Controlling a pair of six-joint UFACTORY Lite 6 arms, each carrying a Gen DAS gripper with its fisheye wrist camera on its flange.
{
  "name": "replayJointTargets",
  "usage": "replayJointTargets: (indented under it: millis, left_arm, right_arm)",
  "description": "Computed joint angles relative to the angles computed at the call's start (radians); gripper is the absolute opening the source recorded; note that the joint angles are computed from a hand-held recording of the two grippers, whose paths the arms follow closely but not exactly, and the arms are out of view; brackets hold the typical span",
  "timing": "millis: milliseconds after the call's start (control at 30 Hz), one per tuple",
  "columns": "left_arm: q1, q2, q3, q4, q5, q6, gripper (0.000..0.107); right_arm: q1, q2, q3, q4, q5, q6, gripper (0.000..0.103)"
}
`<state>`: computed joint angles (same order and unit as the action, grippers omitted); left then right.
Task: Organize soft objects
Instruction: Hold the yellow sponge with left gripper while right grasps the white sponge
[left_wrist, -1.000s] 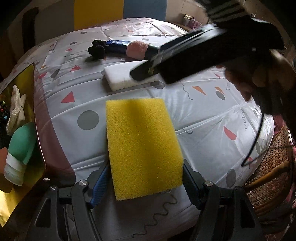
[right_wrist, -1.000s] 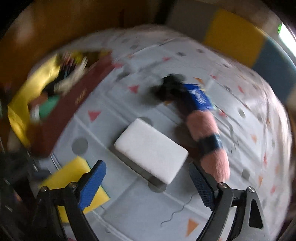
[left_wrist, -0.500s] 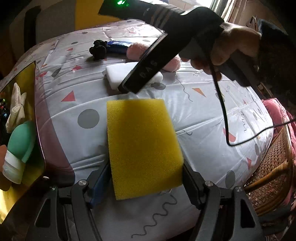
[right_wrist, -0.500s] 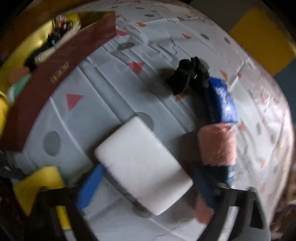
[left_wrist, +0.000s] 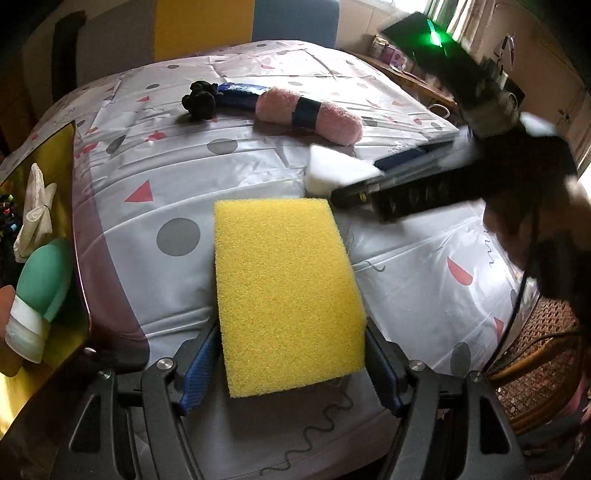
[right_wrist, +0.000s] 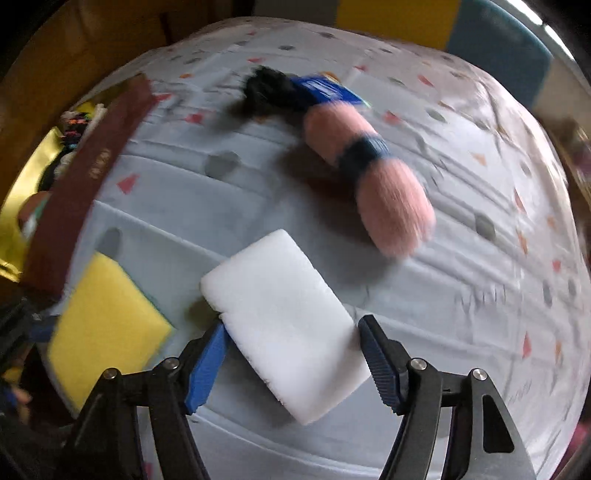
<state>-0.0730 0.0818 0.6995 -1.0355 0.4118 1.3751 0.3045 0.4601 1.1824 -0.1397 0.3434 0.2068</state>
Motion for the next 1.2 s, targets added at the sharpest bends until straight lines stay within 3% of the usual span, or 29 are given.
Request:
replayJointTargets:
  millis: [200,400,500,600,667,767,833,1100,1200]
  left_arm:
    - [-0.019,-0.014,-0.009,0.022,-0.029,-0.021,0.073]
    - [-0.036,-0.073,-0.043,0.037,-0.060,-0.042,0.071]
    - [-0.027,-0.133,-0.061,0.039,-0.042,-0.044,0.071]
    - [-0.007,-0.207,-0.067,0.073,-0.005,-0.089,0.071]
    - [0.007,-0.246,-0.063,0.101,0.017,-0.128,0.071]
    - [0.036,-0.293,-0.051,0.132,0.055,-0.168,0.071]
    - [0.055,-0.316,-0.041,0.150,0.076,-0.191,0.071]
    - [0.142,-0.351,-0.006,0.149,0.138,-0.196,0.071]
    - [0.172,-0.349,-0.002,0.143,0.153,-0.186,0.071]
  right_arm:
    - [0.012,-0.044,-0.087,-0.150,-0.083,0.133,0.070]
    - [-0.013,-0.039,-0.084,-0.029,-0.095,0.018,0.073]
    - [-0.024,-0.015,-0.077,0.050,-0.111,-0.046,0.082]
    - [-0.039,0.010,-0.052,0.107,-0.097,-0.086,0.083]
    - [-0.025,0.010,-0.054,0.019,-0.100,-0.008,0.080]
    - [-0.012,-0.011,-0.078,-0.007,-0.121,0.000,0.067]
    - [-0.005,-0.014,-0.084,-0.051,-0.128,0.041,0.065]
    - [-0.024,-0.009,-0.053,0.081,-0.099,-0.079,0.069]
    - [-0.047,-0.003,-0.032,0.245,-0.072,-0.234,0.074]
